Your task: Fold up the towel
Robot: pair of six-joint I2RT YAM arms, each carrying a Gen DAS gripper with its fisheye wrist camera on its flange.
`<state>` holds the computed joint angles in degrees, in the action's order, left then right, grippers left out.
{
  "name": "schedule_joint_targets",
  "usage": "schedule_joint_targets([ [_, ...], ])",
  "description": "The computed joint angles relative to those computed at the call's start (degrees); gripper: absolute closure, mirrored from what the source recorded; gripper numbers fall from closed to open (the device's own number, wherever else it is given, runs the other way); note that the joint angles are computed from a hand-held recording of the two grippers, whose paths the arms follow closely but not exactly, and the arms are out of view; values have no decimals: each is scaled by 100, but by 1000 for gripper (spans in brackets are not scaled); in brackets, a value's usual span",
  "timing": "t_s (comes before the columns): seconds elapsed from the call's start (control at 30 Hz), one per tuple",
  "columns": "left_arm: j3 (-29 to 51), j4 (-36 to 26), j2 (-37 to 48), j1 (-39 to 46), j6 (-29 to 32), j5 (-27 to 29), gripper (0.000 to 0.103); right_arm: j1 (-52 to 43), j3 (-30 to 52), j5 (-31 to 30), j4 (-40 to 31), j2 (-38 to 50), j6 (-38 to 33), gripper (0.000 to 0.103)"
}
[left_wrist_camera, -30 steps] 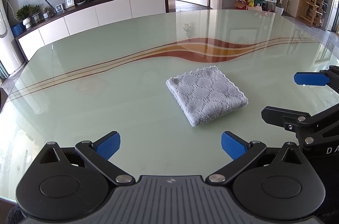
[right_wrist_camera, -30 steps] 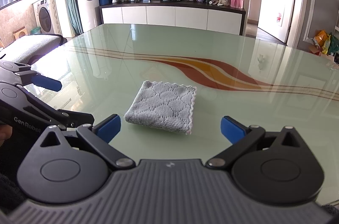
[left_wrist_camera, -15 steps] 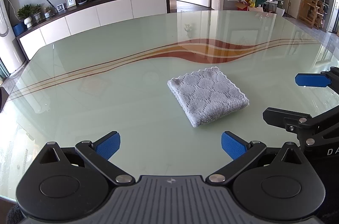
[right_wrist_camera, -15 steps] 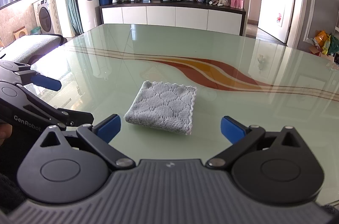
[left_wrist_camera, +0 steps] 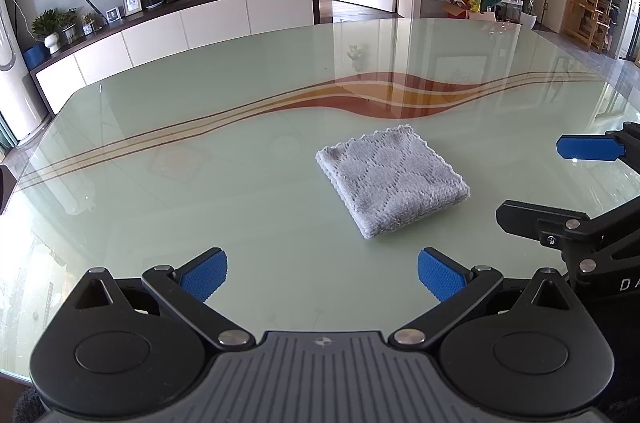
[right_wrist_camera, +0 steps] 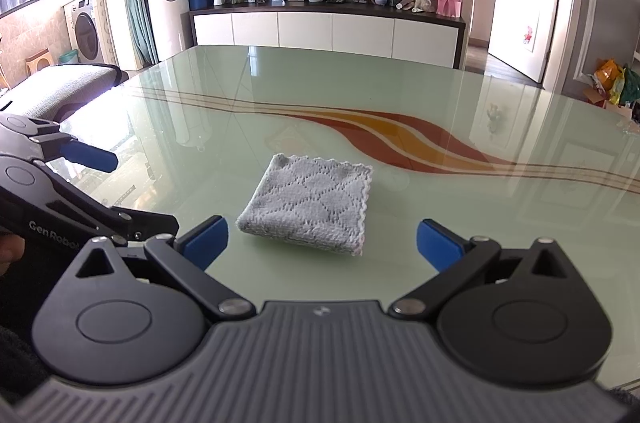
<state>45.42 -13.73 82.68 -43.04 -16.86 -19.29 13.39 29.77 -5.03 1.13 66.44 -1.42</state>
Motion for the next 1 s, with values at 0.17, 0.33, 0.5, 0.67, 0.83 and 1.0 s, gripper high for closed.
schedule_joint_targets([
  [0.17,-9,2,-27,-11,-6,-41,1,49,9,8,-101,-107,-20,0],
  [0.33,-21,2,-54,-13,11,-60,1,89,35,34,-204,-191,-39,0],
  [0.5,4,-7,-51,-12,49,-60,1,68,51,33,-265,-259,-42,0],
  [0.67,32,-5,-42,-1,92,-51,1,61,57,21,-289,-294,-62,0],
  [0.83,46,11,-20,-1,108,-68,1,66,45,18,-274,-314,-52,0],
  [1.0,51,29,-3,2,97,-72,1,67,28,4,-290,-341,-55,0],
])
